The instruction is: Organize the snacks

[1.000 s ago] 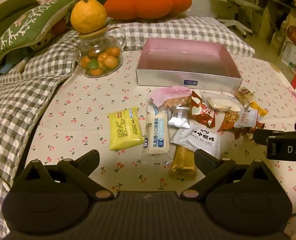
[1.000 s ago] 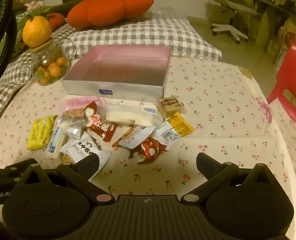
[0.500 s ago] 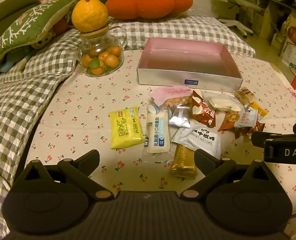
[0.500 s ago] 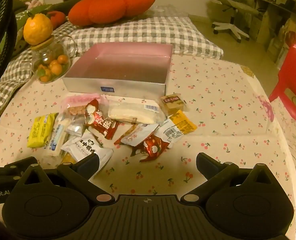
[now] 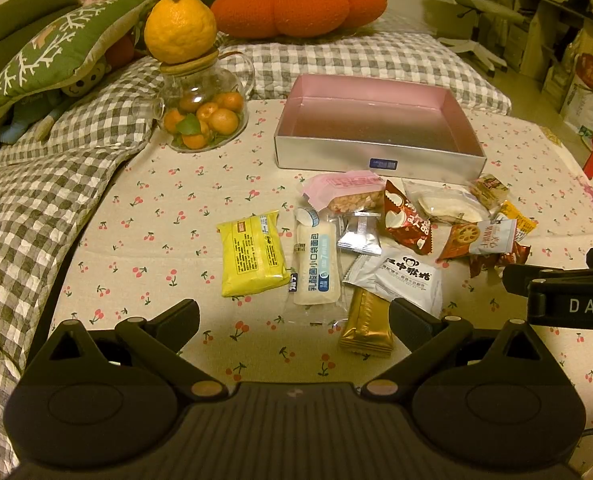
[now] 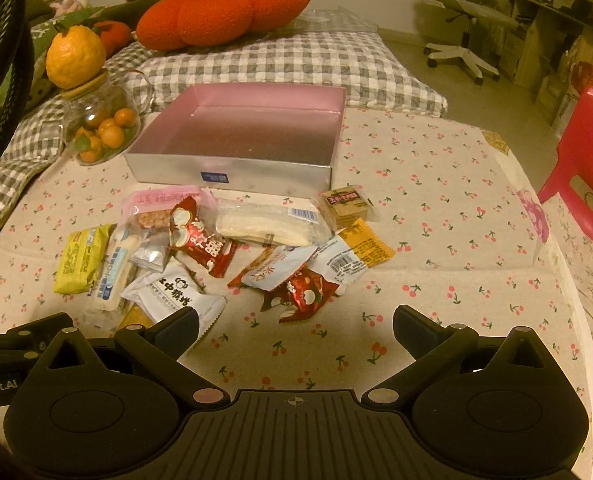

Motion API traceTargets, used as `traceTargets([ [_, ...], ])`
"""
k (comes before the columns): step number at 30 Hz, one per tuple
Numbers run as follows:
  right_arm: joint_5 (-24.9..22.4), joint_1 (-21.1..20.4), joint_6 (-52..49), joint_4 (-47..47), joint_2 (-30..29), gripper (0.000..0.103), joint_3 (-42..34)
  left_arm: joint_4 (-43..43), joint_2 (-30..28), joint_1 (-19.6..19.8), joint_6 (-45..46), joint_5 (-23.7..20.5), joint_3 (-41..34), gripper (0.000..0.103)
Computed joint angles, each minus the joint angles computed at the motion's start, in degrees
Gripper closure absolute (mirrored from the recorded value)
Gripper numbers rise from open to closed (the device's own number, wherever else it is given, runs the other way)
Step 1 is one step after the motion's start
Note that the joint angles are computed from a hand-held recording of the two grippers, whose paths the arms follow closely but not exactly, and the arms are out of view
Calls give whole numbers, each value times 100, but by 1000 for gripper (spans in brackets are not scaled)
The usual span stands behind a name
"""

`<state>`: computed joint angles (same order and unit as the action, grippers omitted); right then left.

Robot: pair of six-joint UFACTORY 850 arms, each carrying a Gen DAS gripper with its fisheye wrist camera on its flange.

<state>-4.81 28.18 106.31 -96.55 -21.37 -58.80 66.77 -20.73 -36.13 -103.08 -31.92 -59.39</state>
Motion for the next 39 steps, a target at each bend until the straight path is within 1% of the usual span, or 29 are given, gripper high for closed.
traceTargets([
  [7,-2,0,164,-161,-1,0,9,-20,1,0,18,1,-5,2],
  [39,-5,-4,-10,-2,-10,0,-3,-31,4,2,30,16,-9,2],
])
